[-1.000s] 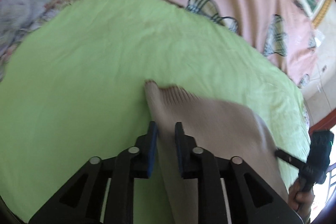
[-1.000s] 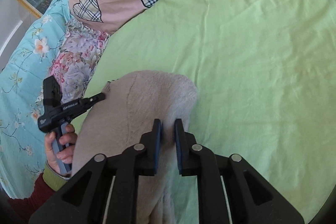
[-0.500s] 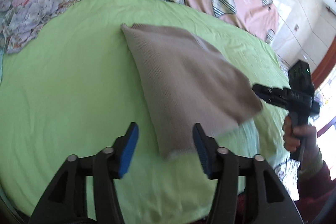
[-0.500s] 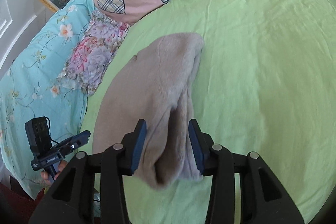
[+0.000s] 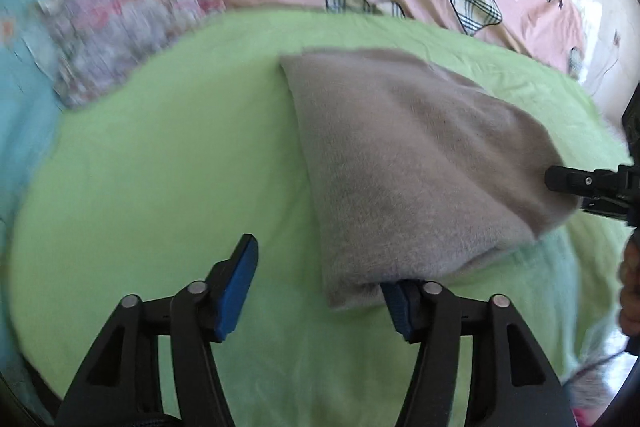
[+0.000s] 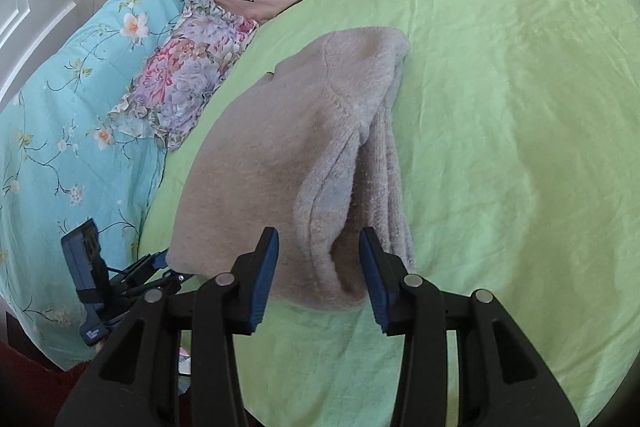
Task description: Fold small clothes
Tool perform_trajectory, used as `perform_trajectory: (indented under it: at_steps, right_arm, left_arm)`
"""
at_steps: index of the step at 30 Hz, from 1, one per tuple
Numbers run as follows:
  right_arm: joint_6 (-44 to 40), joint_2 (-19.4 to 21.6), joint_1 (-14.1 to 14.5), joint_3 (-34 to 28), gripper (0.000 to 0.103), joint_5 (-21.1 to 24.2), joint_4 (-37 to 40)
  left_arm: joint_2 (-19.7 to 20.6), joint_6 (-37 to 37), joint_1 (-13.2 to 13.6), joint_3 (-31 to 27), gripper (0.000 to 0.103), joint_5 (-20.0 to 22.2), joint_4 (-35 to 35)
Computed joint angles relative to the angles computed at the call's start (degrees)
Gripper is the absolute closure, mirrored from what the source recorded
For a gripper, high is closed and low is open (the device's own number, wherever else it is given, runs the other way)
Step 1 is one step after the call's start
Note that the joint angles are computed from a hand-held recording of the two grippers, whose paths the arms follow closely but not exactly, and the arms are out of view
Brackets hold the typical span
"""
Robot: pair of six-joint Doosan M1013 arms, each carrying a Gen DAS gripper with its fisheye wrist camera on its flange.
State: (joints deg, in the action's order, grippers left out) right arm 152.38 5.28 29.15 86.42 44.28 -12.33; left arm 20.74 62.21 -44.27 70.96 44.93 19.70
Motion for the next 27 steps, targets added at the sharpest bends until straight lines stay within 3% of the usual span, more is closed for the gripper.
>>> perform_trajectory:
  at_steps: [1, 2, 3, 4, 6, 9, 11, 15, 18, 22, 27]
  right_arm:
    - [0.5, 0.1, 0.1, 0.3, 0.06, -0.6, -0.4]
    - [0.8, 0.1, 0.3, 0.5, 0.065, -0.8, -0.8]
    - [0.0, 0.2, 0.2, 0.6, 0.076, -1.0, 0.0]
    - [-1.7, 0.4, -0.2, 0.4, 0.097, -0.8, 2.0]
    - [-0.7, 0.0, -0.2, 0.2, 0.097, -1.8, 0.6]
    - [4.2, -2.6, 0.2, 0.9, 0.097, -7.6, -7.5]
    - [3.4, -2.8, 0.3, 0.0, 0.097, -5.7, -9.3]
    - [-1.2, -1.0, 0.5, -1.2, 0.098, 3.7, -8.6]
    - [-1.7, -0.2, 0.8, -0.6, 0.098, 8.1, -8.7]
    - [0.0, -0.5, 0.0, -0.2, 0.098, 7.5, -8.0]
    - [-2.9, 1.2, 0.0, -2.4, 0.098, 12.5, -9.0]
  left_arm:
    - [-0.2, -0.4, -0.2, 0.4, 0.077, -0.4, 1.0]
    - [-0.2, 0.9, 0.0, 0.5, 0.086, -0.5, -0.8]
    - [-0.1, 2.1, 0.3, 0.2, 0.09, 0.0, -3.0]
    - [-0.2, 2.1, 0.3, 0.2, 0.091, 0.2, -2.7]
    - [-0.3, 2.5, 0.2, -0.1, 0.092, 1.0, -2.1]
    - [-0.4, 2.9, 0.3, -0.4, 0.093, 1.8, -4.1]
    - [0.0, 3.5, 0.2, -1.0, 0.093, 2.5, -4.7]
    - [0.7, 4.5, 0.4, -2.0, 0.093, 4.7, -6.3]
    - [0.9, 6.0, 1.2, -2.3, 0.093, 5.4, -9.8]
    - [0.8, 6.0, 1.4, -2.5, 0.093, 5.6, -11.1]
    - [1.1, 7.0, 2.0, -2.7, 0.093, 6.4, -14.3]
